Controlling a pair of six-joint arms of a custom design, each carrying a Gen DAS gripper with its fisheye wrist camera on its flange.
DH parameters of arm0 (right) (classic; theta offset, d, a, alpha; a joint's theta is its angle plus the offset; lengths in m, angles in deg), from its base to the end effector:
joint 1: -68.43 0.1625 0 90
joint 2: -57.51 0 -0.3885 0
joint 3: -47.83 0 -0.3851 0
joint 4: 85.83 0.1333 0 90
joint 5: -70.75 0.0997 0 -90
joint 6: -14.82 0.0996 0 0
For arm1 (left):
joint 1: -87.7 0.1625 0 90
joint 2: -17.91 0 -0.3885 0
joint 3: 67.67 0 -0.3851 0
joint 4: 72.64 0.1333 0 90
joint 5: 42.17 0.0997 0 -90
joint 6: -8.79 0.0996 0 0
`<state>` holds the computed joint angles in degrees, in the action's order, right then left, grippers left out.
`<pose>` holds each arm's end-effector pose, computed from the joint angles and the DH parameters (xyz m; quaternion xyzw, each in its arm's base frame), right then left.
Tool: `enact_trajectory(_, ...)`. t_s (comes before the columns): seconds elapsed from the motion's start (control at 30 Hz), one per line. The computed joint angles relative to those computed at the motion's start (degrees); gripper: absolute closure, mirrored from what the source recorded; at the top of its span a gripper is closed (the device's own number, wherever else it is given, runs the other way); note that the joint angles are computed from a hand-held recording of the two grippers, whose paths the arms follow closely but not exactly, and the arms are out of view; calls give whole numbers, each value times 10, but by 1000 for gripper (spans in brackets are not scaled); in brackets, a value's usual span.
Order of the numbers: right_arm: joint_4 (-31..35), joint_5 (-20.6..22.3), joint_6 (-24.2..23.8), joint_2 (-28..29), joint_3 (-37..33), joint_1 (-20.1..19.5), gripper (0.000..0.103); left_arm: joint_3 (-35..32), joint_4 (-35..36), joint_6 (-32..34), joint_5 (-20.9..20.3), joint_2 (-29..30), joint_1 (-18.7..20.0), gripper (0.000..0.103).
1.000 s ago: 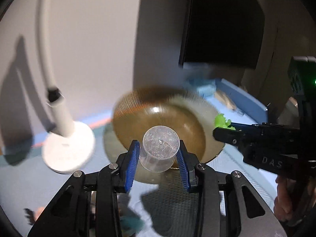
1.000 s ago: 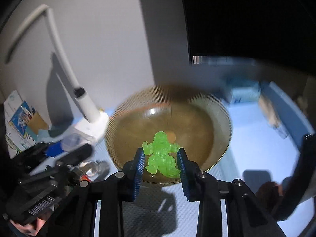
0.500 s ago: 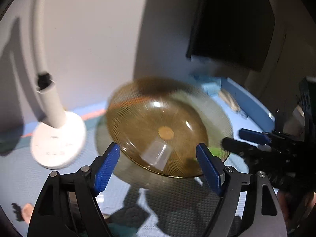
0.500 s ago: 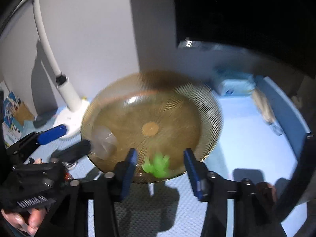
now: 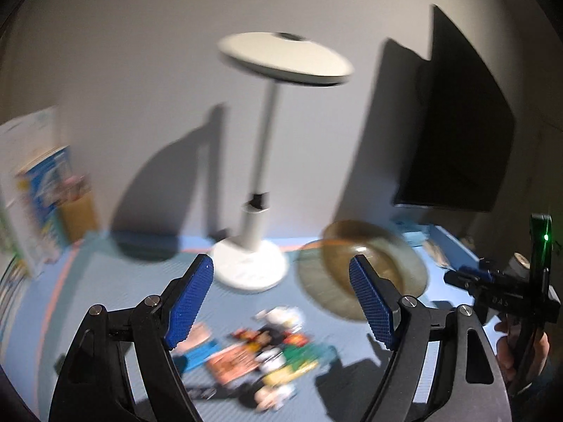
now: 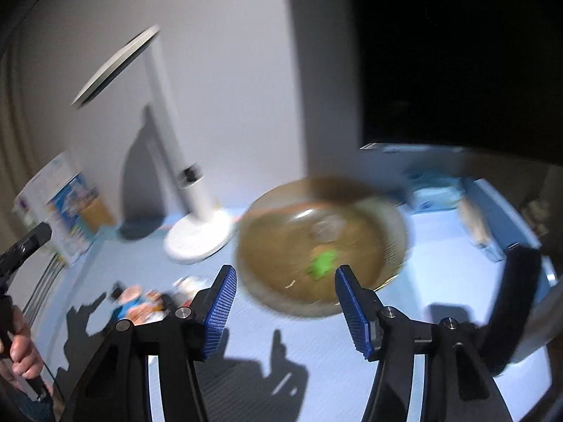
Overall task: Organize rigid objects
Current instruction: 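Move both open tools back toward the object pile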
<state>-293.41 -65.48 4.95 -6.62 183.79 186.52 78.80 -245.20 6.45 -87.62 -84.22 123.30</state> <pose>0.2465 -0.3315 0.1695 0.1313 -0.8509 0.4103 0.3005 -0.1387 -0.3492 0.2791 0.2722 0.8401 -0.4368 0.1712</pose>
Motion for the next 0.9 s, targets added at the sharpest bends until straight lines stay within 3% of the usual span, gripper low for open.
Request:
enact_trajectory(0.07,4,12,18,31,0,0,46,23,39,-24,21,-51,10,25)
enact_trajectory(0.13,-7,54,26,64,5,-12,46,42,67,-44,36,-84,38,25)
enact_trajectory(0.27,-87,103,0,162,-2,-47,46,74,21,-38,77,-58,105,25)
enact_trajectory(0.43,-121,118,-16,239,-17,-84,46,75,-77,6,33,23,208,25)
enact_trajectory(0.53,-131,120,-11,255,-16,-96,46,66,-58,-8,-4,23,248,25)
enact_trajectory(0.77,-124,138,7,237,-9,-116,46,65,-70,-9,-40,13,270,25)
enact_trajectory(0.9,-105,133,11,229,-10,-113,46,51,-25,-14,-42,5,268,25)
